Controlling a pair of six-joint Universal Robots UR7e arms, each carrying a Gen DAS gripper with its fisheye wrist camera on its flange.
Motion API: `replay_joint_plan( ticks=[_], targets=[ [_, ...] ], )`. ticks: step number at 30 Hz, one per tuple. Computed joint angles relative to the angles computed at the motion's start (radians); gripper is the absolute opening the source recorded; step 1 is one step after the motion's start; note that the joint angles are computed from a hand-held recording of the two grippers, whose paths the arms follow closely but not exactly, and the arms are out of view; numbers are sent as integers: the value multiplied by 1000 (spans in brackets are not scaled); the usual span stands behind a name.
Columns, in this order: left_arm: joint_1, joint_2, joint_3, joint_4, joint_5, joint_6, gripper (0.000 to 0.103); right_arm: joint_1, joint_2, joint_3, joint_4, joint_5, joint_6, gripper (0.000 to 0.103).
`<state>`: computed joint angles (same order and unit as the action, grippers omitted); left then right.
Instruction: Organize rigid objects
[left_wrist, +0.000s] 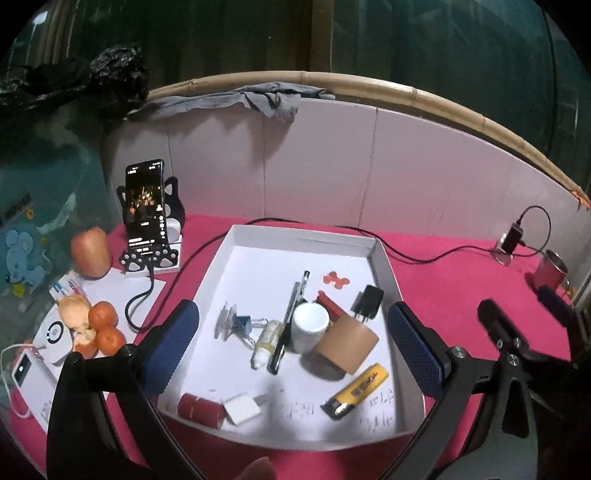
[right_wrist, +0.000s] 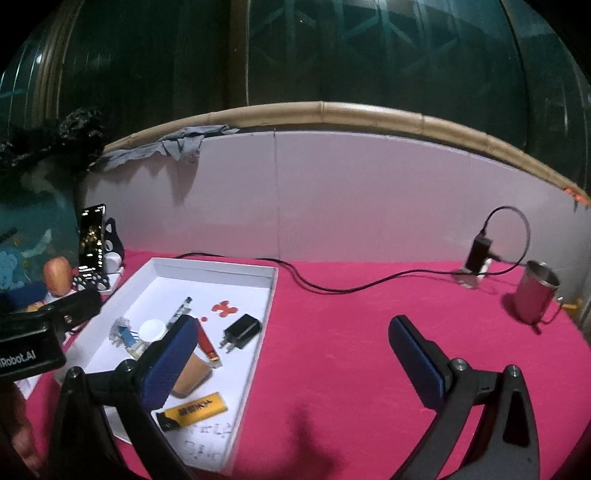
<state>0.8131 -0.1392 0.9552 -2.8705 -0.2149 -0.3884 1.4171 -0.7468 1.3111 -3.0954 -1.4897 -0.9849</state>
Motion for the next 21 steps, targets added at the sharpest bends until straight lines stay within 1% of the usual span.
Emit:
replay_joint_plan(
  ticks=[3,4,7,10,14,19,21],
  targets=[
    [-8,-22,41,19,-2,-46,103,-4,-17,24,-31,5,1,103],
    [-11,-30,54,41,1,-76,103,-8,-26,33,-36,13,10,103],
    [-19,-42,71,77,10,-115,103,-19,-51,55,-48,49,33,103],
    [-27,-53,78,195,33,-207,103,-31,-77,74,-60,85,58,103],
    [-41,-48,85,209,47,-210,103,-44,-107,89,-59,115,78,103],
    [-60,-55,108,274,84,-284,103,-61,-147,130,-94,156,91,103],
    [-67,-71,128,339,90,-364,103,-69,-165,149,-99,179,88,103]
  ],
)
